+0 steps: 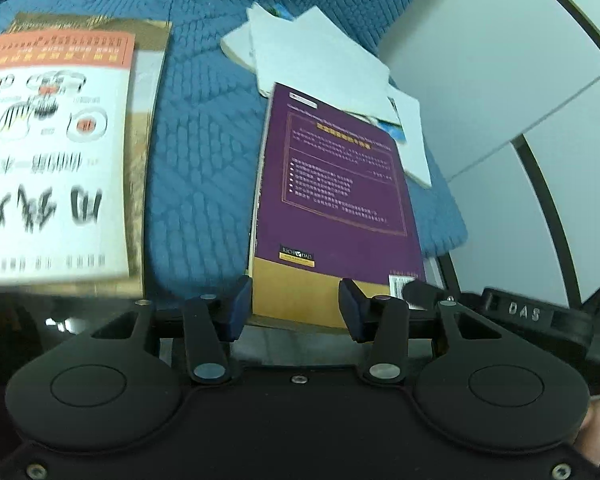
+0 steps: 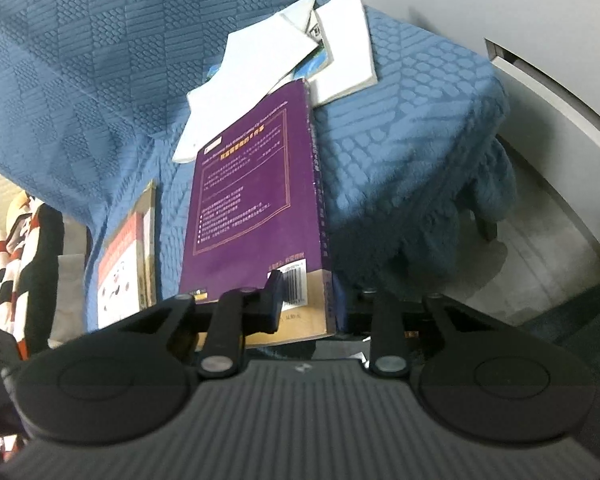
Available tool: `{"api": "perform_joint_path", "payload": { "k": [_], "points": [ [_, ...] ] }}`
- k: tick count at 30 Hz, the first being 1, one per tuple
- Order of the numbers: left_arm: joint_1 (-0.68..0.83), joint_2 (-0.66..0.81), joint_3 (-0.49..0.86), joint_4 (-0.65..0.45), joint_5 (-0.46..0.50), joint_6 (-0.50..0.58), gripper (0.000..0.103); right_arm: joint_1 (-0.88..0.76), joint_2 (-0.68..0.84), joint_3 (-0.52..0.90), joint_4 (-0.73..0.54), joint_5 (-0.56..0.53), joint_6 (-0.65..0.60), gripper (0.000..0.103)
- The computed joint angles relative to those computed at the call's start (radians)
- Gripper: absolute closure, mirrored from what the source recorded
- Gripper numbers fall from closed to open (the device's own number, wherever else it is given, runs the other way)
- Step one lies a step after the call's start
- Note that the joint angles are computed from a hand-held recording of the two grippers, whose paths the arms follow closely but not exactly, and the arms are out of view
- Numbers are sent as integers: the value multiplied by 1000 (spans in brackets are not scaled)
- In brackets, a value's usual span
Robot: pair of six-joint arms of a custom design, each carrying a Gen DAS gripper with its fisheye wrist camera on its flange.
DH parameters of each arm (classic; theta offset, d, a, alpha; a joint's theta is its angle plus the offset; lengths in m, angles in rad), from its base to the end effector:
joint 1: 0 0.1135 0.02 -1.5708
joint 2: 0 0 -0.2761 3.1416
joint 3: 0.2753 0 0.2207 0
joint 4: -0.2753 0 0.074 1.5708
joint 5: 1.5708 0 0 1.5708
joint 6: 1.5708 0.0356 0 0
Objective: Organize objects
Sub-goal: 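Lift the purple book upright with both tools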
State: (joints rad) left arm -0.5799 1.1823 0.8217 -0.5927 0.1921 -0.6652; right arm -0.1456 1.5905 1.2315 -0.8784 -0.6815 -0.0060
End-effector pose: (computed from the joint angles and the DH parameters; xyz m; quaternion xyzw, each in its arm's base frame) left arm 0.1622 -0.1144 0.2614 -0.0113 0.9487 -0.2506 0.1924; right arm 0.2789 -0.0182 0.2750 0.0095 0.9310 0.3168 0.1809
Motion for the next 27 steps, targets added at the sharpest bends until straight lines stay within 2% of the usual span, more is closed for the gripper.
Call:
{"api": "perform_joint_path", "payload": {
  "k": [3,6,9,12,14,16,18,23,27],
  "points": [
    [-19,-45,-34,-8,25,-43,60,-24,-23,-12,-9,-1,-26,74],
    [14,-52,-61,11,68,-42,61,-48,-16,-36,11,-18,9,73],
    [104,-38,-90,53,170,-40,60,-51,12,-38,31,-29,54,69],
    [175,-32,-138,99,231,-63,50,-59,46,-42,43,-65,78,62],
    [193,-6,-161,126,247,-78,45,-61,93,-24,20,-97,85,53],
    [210,24,-193,171,274,-107,39,-68,141,-15,3,-154,93,52],
    [232,58,-231,240,330,-146,40,-74,177,-9,-12,-198,99,52],
    [275,106,-332,429,439,-252,46,-84,219,-6,-37,-260,124,53],
    [291,107,-383,540,497,-316,67,-79,232,-4,-67,-284,109,54]
  ]
}}
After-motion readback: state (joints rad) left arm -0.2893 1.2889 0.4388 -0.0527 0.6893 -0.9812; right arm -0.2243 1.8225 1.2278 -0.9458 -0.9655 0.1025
